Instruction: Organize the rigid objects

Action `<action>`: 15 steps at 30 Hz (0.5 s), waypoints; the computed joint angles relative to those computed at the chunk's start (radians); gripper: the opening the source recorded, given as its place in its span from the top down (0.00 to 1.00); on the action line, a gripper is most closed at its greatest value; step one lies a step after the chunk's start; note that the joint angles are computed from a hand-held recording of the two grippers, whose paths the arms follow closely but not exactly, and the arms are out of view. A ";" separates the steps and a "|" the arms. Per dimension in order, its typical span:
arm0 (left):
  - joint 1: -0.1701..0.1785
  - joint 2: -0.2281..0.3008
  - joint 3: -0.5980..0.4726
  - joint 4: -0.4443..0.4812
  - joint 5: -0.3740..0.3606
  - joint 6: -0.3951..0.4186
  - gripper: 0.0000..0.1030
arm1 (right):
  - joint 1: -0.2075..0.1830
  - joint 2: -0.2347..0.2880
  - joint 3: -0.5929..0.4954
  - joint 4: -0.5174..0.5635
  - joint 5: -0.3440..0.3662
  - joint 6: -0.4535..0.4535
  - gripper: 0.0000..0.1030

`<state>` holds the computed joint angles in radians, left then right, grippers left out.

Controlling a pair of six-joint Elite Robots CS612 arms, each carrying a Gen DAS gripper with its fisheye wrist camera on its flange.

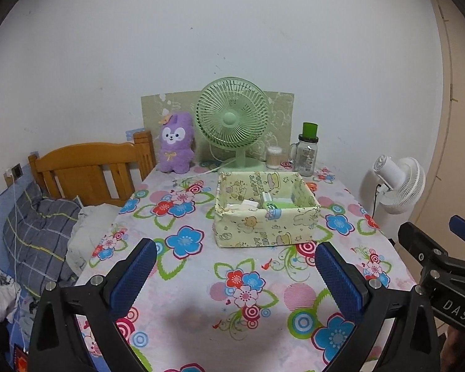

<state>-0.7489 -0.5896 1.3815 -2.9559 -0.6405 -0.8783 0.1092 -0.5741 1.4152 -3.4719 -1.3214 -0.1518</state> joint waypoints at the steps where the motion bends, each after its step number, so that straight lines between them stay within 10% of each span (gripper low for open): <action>1: 0.000 0.001 -0.001 0.000 -0.002 -0.002 0.00 | 0.000 0.002 -0.001 -0.003 -0.004 -0.002 0.00; 15: 0.006 0.015 -0.008 -0.013 -0.020 -0.005 0.00 | 0.008 0.021 -0.018 -0.007 -0.042 0.016 0.00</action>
